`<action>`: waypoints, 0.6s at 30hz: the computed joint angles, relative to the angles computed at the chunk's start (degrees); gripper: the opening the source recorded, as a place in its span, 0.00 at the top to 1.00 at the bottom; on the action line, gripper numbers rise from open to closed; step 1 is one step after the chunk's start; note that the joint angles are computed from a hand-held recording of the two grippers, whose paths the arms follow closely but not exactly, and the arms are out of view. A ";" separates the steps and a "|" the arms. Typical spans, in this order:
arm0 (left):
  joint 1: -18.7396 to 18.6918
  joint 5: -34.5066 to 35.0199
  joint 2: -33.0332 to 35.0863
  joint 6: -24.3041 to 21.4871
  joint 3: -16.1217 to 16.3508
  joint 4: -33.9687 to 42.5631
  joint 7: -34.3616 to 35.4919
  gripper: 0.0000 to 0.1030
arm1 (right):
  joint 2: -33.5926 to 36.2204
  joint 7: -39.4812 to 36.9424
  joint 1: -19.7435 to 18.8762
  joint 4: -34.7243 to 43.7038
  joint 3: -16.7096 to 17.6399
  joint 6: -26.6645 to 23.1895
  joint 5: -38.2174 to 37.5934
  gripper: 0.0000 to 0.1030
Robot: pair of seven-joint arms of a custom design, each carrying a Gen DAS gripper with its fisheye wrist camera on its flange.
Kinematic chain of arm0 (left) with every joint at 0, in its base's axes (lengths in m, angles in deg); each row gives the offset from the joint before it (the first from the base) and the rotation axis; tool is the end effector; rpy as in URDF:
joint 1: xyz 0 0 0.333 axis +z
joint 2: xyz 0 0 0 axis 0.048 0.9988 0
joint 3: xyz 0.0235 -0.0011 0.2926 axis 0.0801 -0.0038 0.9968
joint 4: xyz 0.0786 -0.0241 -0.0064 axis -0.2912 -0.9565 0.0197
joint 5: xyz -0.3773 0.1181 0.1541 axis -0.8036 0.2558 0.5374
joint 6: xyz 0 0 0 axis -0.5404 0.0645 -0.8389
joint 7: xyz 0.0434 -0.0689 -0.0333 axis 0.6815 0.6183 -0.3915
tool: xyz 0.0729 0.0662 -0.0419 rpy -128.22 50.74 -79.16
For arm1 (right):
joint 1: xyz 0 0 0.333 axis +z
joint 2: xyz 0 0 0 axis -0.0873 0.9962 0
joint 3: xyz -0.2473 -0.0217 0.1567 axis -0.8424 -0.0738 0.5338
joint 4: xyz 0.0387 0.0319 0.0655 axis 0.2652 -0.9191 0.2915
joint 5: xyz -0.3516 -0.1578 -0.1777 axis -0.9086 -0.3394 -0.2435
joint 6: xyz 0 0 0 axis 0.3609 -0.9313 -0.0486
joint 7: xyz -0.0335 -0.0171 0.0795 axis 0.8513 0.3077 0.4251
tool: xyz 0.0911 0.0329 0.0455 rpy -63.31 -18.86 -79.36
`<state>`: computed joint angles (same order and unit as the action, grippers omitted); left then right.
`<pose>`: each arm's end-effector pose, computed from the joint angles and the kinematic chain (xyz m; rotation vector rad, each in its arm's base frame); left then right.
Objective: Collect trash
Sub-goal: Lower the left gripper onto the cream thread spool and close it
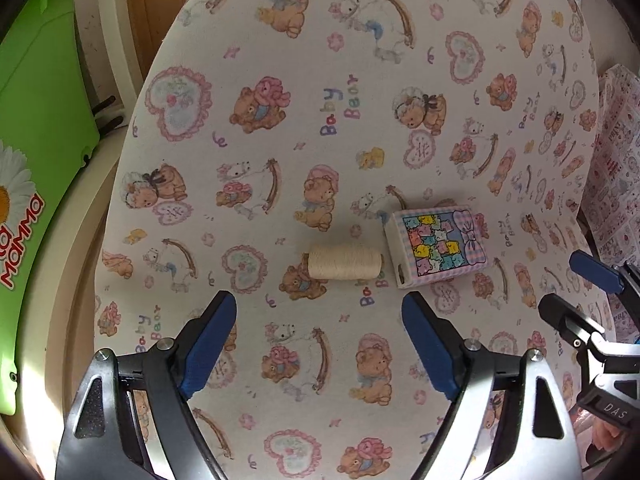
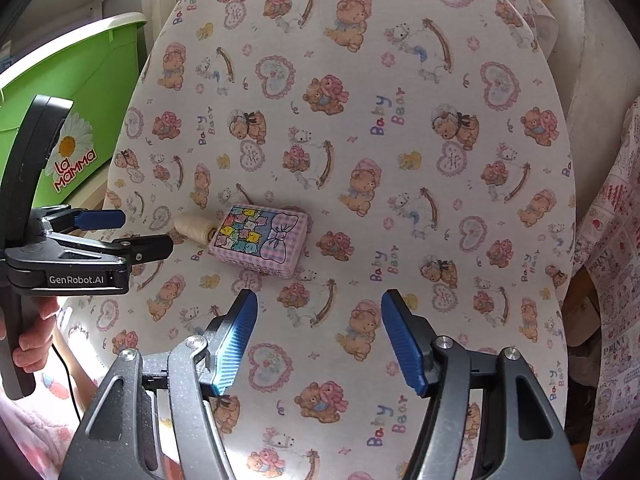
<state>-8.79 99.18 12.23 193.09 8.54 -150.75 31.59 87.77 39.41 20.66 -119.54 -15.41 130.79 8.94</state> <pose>0.6900 -0.2047 0.5195 -1.9010 1.8645 -0.6556 0.6798 0.3805 0.5259 -2.0317 1.4268 -0.5155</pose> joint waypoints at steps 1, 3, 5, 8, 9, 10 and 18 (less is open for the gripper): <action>-0.01 -0.19 0.50 -0.04 -0.07 0.73 0.08 0.21 | 0.41 0.35 0.08 0.61 -0.13 -0.15 -0.04 0.32; -0.29 0.03 1.81 -0.41 0.11 2.63 -0.05 0.21 | 1.25 1.67 0.61 1.86 -0.85 -0.47 -0.91 0.32; -0.98 0.93 3.02 -1.93 0.50 4.51 -0.79 0.22 | 2.24 2.26 0.51 3.38 -0.81 -1.37 -0.59 0.32; -1.30 0.76 5.08 -3.05 0.61 7.39 -1.39 0.23 | 3.65 2.96 0.32 5.52 -0.73 -2.89 0.27 0.32; -1.36 0.44 5.87 -3.91 0.62 8.56 -1.33 0.24 | 3.72 3.31 0.45 5.54 -0.97 -2.85 0.05 0.32; -1.44 0.21 6.53 -4.37 0.69 9.42 -1.42 0.26 | 3.84 3.61 0.65 5.65 -1.26 -2.88 -0.39 0.32; -1.85 -2.58 11.94 -8.25 0.96 16.63 -2.17 0.29 | 4.03 3.12 0.25 5.72 -0.98 -3.16 0.07 0.31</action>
